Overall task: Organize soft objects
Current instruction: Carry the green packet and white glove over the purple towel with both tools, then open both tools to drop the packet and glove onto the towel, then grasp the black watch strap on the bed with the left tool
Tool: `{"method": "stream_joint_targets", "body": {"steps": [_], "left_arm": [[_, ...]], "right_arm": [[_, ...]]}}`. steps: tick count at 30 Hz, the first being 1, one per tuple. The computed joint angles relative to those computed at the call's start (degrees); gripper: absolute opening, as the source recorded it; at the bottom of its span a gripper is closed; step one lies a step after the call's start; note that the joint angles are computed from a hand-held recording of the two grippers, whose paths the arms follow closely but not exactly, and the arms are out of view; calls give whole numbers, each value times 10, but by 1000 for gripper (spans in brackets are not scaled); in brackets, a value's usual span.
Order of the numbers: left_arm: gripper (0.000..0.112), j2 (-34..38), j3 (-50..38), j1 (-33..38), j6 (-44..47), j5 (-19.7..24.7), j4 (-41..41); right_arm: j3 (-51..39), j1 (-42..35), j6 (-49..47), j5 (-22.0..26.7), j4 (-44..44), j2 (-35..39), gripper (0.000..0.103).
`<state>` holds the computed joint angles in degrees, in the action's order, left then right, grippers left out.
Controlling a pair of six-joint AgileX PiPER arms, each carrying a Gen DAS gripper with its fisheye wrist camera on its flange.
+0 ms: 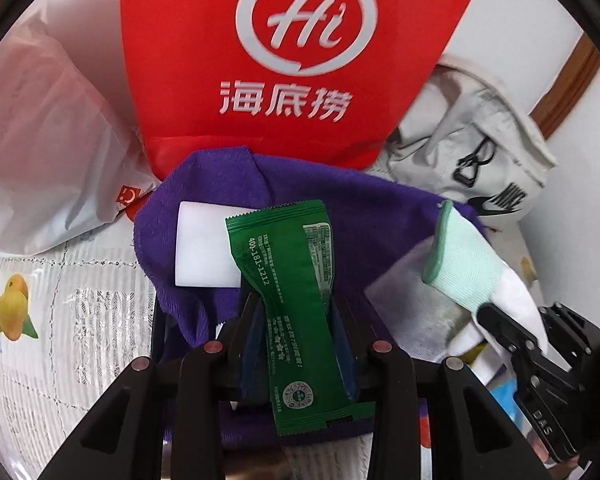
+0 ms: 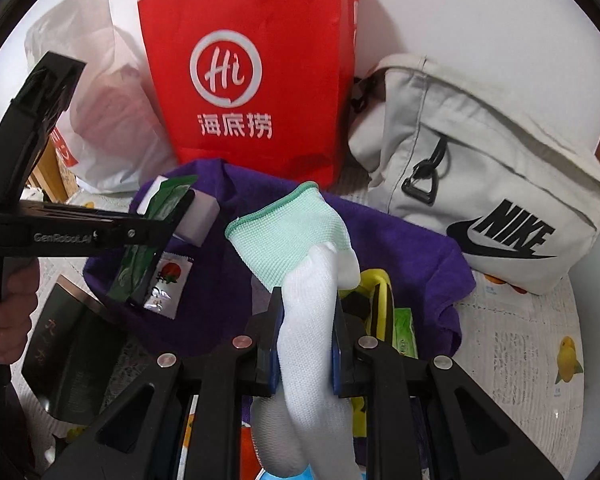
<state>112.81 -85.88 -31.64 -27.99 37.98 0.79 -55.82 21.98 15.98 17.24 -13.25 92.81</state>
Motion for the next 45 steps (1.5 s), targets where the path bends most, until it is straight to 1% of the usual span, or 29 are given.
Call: {"method": "stream_joint_targets", "body": {"steps": [4, 6, 8, 9, 10, 13, 14, 16, 18, 20, 21, 23, 24, 26, 27, 29, 30, 31, 32, 33, 35, 37, 38, 39, 41, 42, 44, 45], "left_arm": [[33, 26, -23, 4, 11, 13, -7], [34, 30, -25, 7, 14, 10, -11], [36, 34, -30, 10, 25, 16, -22], [40, 36, -34, 11, 33, 19, -28], [46, 38, -37, 12, 41, 23, -34], [58, 35, -38, 12, 49, 24, -42], [59, 30, -34, 9, 41, 22, -32], [64, 21, -28, 1, 22, 19, -4], [64, 11, -25, -5, 9, 28, 14], [65, -1, -19, -11, -9, 40, 39], [65, -7, -21, -21, -32, 57, 70], [65, -18, -19, -33, -63, 74, 114], [65, -36, -1, -42, -88, 70, 142], [65, -68, 30, -57, -122, 64, 170], [65, -91, 52, -64, -133, 56, 173], [65, -132, 96, -61, -133, 29, 166], [65, -164, 133, -70, -159, 6, 181], [65, -185, 158, -77, -182, -6, 199], [65, -213, 187, -88, -214, -15, 227], [65, -233, 207, -106, -256, -14, 263], [65, -252, 222, -136, -309, 12, 301], [64, -279, 250, -159, -343, 13, 312], [64, -293, 259, -169, -356, 23, 313], [64, -307, 271, -182, -368, 37, 308], [64, -327, 292, -205, -393, 45, 315], [64, -340, 306, -225, -415, 52, 325], [64, -357, 324, -258, -452, 71, 335], [64, -366, 336, -282, -478, 84, 346]], "right_arm": [[-14, -7, -19, 9, 19, 25, 19], [-18, -12, -35, 8, 37, 32, 20], [-21, -11, -27, 10, 28, 36, 22], [-23, -12, -30, 10, 30, 38, 24], [-23, -13, -37, 11, 38, 39, 25], [-22, -16, -50, 11, 53, 39, 28], [-23, -17, -54, 12, 57, 40, 30], [-21, -18, -57, 16, 65, 35, 39], [-13, -18, -57, 12, 69, 23, 52], [-6, -12, -26, 12, 41, 10, 54], [-2, -10, -22, 12, 37, 4, 55], [4, -8, -24, 20, 44, -11, 55], [6, -8, -37, 26, 58, -18, 55], [16, 1, -14, 37, 39, -38, 56], [22, 7, 4, 42, 25, -49, 61], [42, 14, 3, 45, 42, -82, 69], [52, 18, 20, 43, 32, -95, 70], [67, 28, 54, 41, 9, -117, 70], [78, 34, 71, 42, -4, -134, 72], [86, 43, 89, 47, -17, -149, 73], [106, 67, 147, 63, -63, -185, 73], [127, 90, 188, 74, -93, -220, 73], [137, 102, 205, 78, -104, -235, 73], [149, 122, 238, 89, -131, -254, 73], [175, 168, 314, 113, -187, -290, 73], [183, 184, 331, 122, -198, -301, 73], [207, 243, 409, 160, -248, -329, 73], [216, 264, 430, 171, -257, -339, 73]]}}
